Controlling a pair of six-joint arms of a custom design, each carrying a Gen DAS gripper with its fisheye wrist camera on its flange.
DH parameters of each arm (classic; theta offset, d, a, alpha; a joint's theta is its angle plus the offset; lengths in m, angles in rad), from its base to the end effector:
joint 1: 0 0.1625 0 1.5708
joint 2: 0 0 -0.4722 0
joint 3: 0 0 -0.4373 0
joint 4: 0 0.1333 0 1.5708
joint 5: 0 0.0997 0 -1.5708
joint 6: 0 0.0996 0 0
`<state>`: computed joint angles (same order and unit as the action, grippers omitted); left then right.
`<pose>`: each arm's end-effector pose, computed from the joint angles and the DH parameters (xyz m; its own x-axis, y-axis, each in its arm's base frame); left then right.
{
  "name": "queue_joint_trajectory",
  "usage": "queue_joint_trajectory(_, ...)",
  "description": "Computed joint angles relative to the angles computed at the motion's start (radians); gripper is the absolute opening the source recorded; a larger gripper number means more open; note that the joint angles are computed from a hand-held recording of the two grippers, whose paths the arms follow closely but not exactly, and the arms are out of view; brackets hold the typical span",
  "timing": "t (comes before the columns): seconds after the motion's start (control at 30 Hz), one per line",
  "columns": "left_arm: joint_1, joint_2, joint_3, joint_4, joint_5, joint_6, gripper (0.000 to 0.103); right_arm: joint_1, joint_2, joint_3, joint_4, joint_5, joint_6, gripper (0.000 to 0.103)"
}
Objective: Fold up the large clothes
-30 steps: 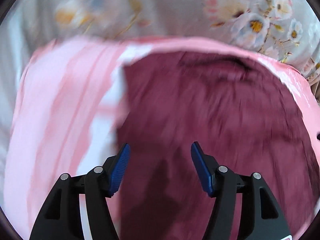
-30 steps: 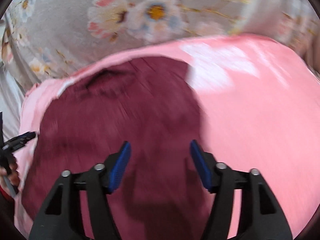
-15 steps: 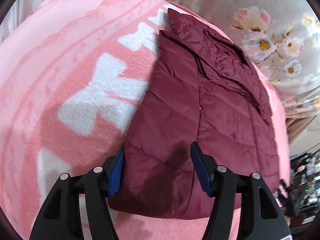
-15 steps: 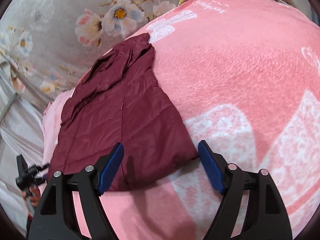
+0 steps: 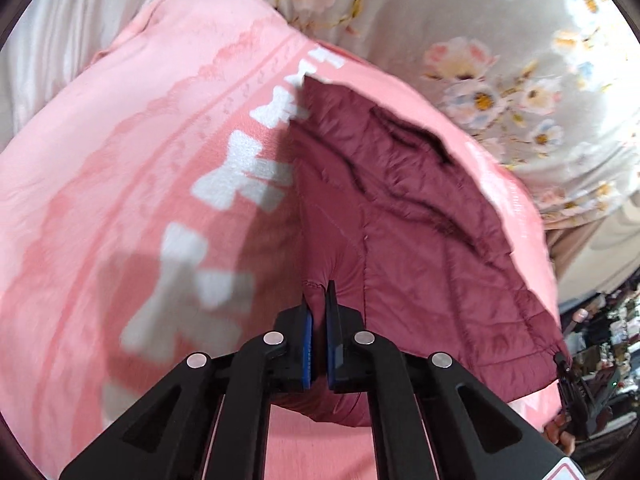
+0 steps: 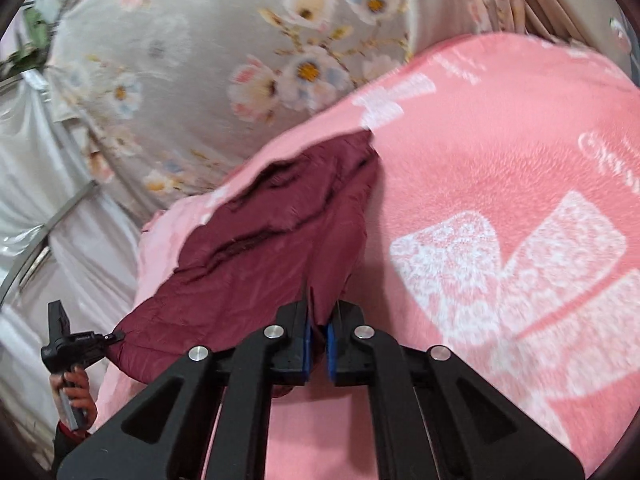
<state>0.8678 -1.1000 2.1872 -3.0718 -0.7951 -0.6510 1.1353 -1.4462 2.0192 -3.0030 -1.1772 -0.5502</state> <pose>-0.1925 -0.5413 0.1712 -0.9368 -0.2270 -0.2663 0.0305 0.7052 -0.7084 -0.0811 -0.5809 0.4094 -0.9622 -0.2019 0.1825 -0.2670 0.5707 -0.7765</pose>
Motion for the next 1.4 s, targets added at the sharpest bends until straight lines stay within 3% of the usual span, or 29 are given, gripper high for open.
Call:
queue_joint_trajectory(0.17, -0.151, -0.137, 0.138, -0.084, 0.045, -0.041, 0.002, -0.062, -0.142, 0.094, -0.052, 0.215, -0.034, 0.004)
queue_joint_trajectory(0.23, -0.194, -0.161, 0.142, -0.112, 0.079, -0.015, 0.002, -0.053, -0.153, 0.083, -0.087, 0.254, 0.006, 0.004)
queue_joint_trajectory(0.33, -0.217, -0.141, 0.078, -0.151, 0.132, 0.103, 0.002, -0.004, -0.12, 0.02, -0.142, 0.244, 0.063, 0.004)
queue_joint_trajectory(0.4, -0.194, -0.1, 0.003, -0.157, 0.146, 0.177, 0.002, 0.045, -0.066, -0.039, -0.193, 0.189, 0.082, 0.004)
queue_joint_trajectory(0.53, -0.112, 0.026, -0.189, -0.109, 0.204, 0.28, 0.002, 0.17, 0.106, -0.224, -0.218, -0.028, 0.132, 0.004)
queue_joint_trajectory(0.6, -0.061, 0.088, -0.293, -0.037, 0.218, 0.28, 0.003, 0.223, 0.204, -0.331, -0.207, -0.143, 0.159, 0.004)
queue_joint_trajectory(0.8, 0.084, 0.274, -0.573, 0.156, 0.241, 0.252, 0.003, 0.29, 0.443, -0.592, -0.125, -0.391, 0.208, 0.004)
queue_joint_trajectory(0.97, 0.158, 0.364, -0.682, 0.285, 0.248, 0.21, 0.004, 0.277, 0.572, -0.727, -0.042, -0.496, 0.213, 0.004)
queue_joint_trajectory(1.1, 0.212, 0.41, -0.736, 0.352, 0.21, 0.186, 0.007, 0.269, 0.644, -0.799, -0.013, -0.562, 0.189, 0.004)
queue_joint_trajectory(1.4, 0.266, 0.458, -0.755, 0.196, 0.116, 0.312, 0.015, 0.258, 0.714, -0.854, 0.0, -0.638, 0.151, 0.005)
